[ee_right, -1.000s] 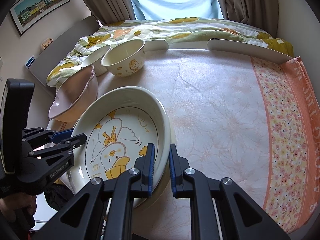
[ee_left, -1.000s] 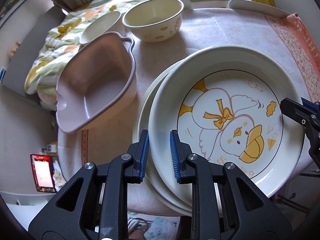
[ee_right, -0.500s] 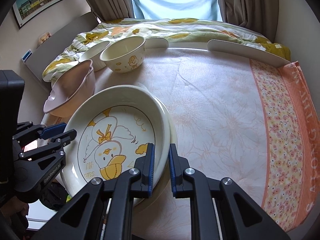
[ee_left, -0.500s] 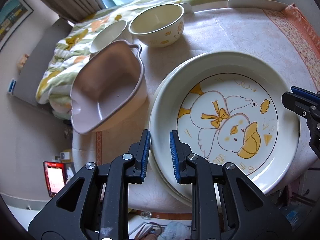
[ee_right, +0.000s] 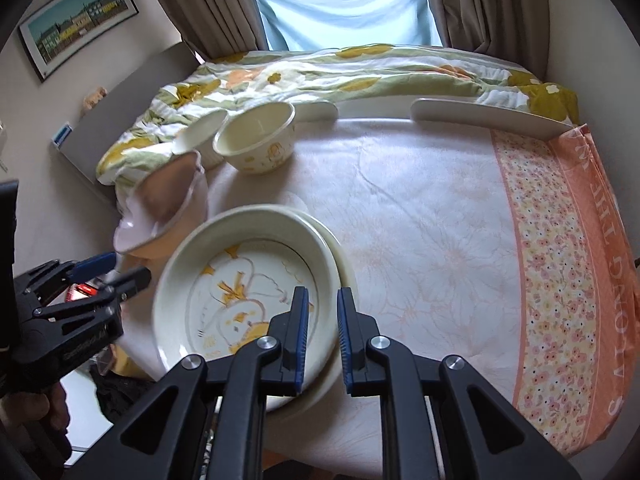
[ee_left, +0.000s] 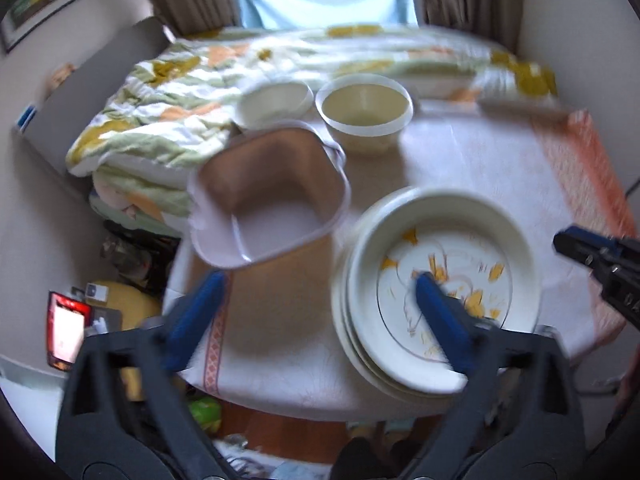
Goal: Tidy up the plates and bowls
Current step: 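Open the left gripper to release the duck-print bowl, then reach the left gripper to the mauve basin rim and close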
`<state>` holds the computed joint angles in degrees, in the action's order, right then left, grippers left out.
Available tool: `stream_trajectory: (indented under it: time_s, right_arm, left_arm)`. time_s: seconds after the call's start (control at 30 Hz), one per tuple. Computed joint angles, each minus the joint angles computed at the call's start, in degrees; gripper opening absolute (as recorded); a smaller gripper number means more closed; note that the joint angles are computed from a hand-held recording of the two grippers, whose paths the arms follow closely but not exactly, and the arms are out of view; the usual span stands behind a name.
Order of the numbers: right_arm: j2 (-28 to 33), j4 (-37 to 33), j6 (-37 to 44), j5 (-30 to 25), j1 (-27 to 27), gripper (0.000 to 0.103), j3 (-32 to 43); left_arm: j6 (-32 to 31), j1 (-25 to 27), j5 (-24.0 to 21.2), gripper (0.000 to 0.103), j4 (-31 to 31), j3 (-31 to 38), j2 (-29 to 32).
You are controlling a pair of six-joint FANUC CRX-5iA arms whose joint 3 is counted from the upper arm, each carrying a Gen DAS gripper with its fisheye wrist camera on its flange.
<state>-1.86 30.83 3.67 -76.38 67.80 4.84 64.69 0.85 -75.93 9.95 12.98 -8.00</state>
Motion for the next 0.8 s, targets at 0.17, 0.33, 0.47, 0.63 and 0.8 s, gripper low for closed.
stream_trajectory:
  time_s: [0.17, 0.33, 0.47, 0.63, 0.8]
  right_arm:
    - [-1.0, 3.3, 1.0, 3.4, -0.5, 0.103, -0.1]
    - [4.7, -1.3, 11.6, 1.0, -3.5, 0.103, 9.3]
    - [11.4, -6.5, 20.4, -0.4, -6.4, 0.103, 19.4]
    - [24.2, -8.7, 25.8, -8.4, -8.8, 0.103, 36.1]
    - [34.6, -17.1, 30.0, -12.4, -13.1, 0.102, 50.6]
  left_arm:
    - [-2.4, 8.4, -3.3, 0.103, 10.8, 0.9, 0.3]
    - [2.4, 18.1, -12.2, 0.103, 26.1, 1.5, 6.7]
    - [4.7, 20.5, -15.8, 0.102, 31.4, 2.1, 12.0]
    - [6.8, 20.1, -18.8, 0.098, 32.5, 5.3, 19.2]
    - [7.5, 17.9, -22.1, 0.078, 29.9, 10.6, 26.0]
